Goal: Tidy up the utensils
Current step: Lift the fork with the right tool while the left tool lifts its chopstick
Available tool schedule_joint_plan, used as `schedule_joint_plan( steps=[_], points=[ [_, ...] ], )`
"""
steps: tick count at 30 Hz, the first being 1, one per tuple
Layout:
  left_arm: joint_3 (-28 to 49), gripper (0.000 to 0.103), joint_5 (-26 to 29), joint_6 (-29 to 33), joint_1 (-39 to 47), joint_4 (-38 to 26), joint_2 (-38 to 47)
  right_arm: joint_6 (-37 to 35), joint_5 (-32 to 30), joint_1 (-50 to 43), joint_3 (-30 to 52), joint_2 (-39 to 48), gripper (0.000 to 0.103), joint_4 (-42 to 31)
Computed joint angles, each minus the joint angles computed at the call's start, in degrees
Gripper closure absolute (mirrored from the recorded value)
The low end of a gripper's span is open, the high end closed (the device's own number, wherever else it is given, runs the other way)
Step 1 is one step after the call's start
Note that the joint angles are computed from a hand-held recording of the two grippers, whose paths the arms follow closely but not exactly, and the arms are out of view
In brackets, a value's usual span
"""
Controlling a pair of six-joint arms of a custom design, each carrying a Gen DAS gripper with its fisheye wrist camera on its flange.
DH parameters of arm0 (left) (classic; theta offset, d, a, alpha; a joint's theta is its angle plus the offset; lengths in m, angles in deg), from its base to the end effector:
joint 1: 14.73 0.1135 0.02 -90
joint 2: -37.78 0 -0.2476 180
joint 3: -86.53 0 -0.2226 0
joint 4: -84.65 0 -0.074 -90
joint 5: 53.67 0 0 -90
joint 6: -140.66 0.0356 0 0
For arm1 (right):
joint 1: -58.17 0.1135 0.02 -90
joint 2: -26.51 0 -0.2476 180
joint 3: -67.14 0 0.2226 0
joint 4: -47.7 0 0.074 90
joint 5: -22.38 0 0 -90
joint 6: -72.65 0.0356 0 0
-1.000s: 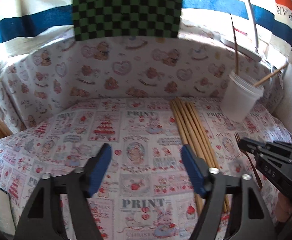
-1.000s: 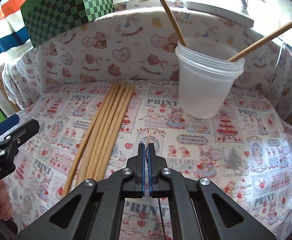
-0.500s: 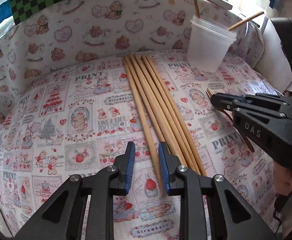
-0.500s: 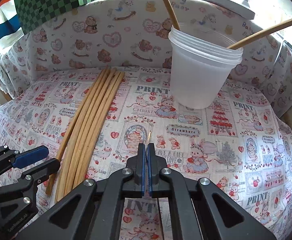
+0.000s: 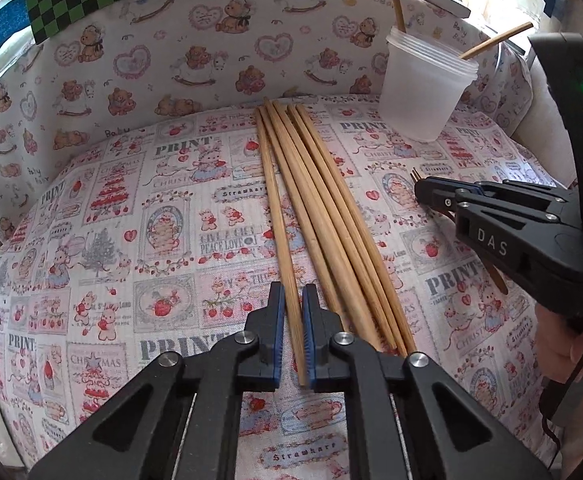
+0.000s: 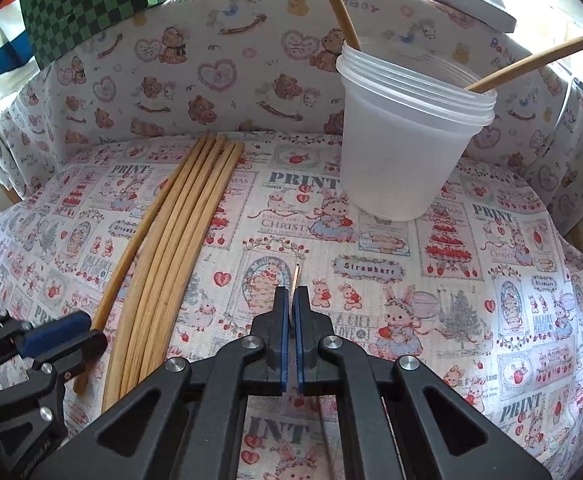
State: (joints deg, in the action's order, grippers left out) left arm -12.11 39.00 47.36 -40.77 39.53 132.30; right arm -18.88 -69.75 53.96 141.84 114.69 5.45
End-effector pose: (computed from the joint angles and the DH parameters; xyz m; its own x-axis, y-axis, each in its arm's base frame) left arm 0.2813 -0.1393 0.2165 -0.7895 0.3218 -0.5226 0.4158 0.9068 -0.0698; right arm 0.2896 -0.0200 0.2185 -0.8253 0.0340 -0.5637 0.0305 0.9994 0.0157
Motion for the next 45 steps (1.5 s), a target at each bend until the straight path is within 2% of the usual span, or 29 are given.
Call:
schedule_joint_plan(
  steps=[5,13,16,20,23,31,37,41,45],
  points=[
    [-5.27,0.097,0.12,-0.72,2.68,7.34,-8.94,0.60,-5.28,-2.84,-5.34,-8.77,0.100,7.11],
    [-16.73,0.097,2.62,-2.75,7.90,23.65,-26.15,3.63,-21.83,-10.35,-13.12,-23.78,0.100,17.71],
    [-18.10,0.097,5.10,-3.59,9.80,26.28,-28.12,3.59,-26.21,-12.76,-12.64,-24.51,0.100,16.97],
    [-19.03,0.097,7.88,-3.94,11.31,27.68,-30.22,4.61,-26.87,-12.60,-11.05,-22.90,0.100,15.12],
    [-19.97,0.098,6.17,-3.60,10.85,28.38,-31.55,4.57,-25.30,-12.41,-10.46,-21.95,0.100,13.93],
    [-21.21,0.098,6.70,-4.07,11.72,29.80,-33.43,5.23,-27.38,-14.47,-10.26,-22.07,0.101,14.15],
    [-22.46,0.098,3.92,-2.98,9.87,31.28,-34.29,4.09,-26.67,-14.43,-10.05,-23.08,0.103,13.42],
    [-23.68,0.098,2.09,-2.53,9.11,33.12,-35.11,1.73,-27.72,-13.24,-7.09,-18.65,0.102,8.97],
    [-23.74,0.097,2.19,-2.30,9.74,33.63,-34.79,-0.47,-24.93,-9.33,-4.59,-13.96,0.101,4.20]
  ],
)
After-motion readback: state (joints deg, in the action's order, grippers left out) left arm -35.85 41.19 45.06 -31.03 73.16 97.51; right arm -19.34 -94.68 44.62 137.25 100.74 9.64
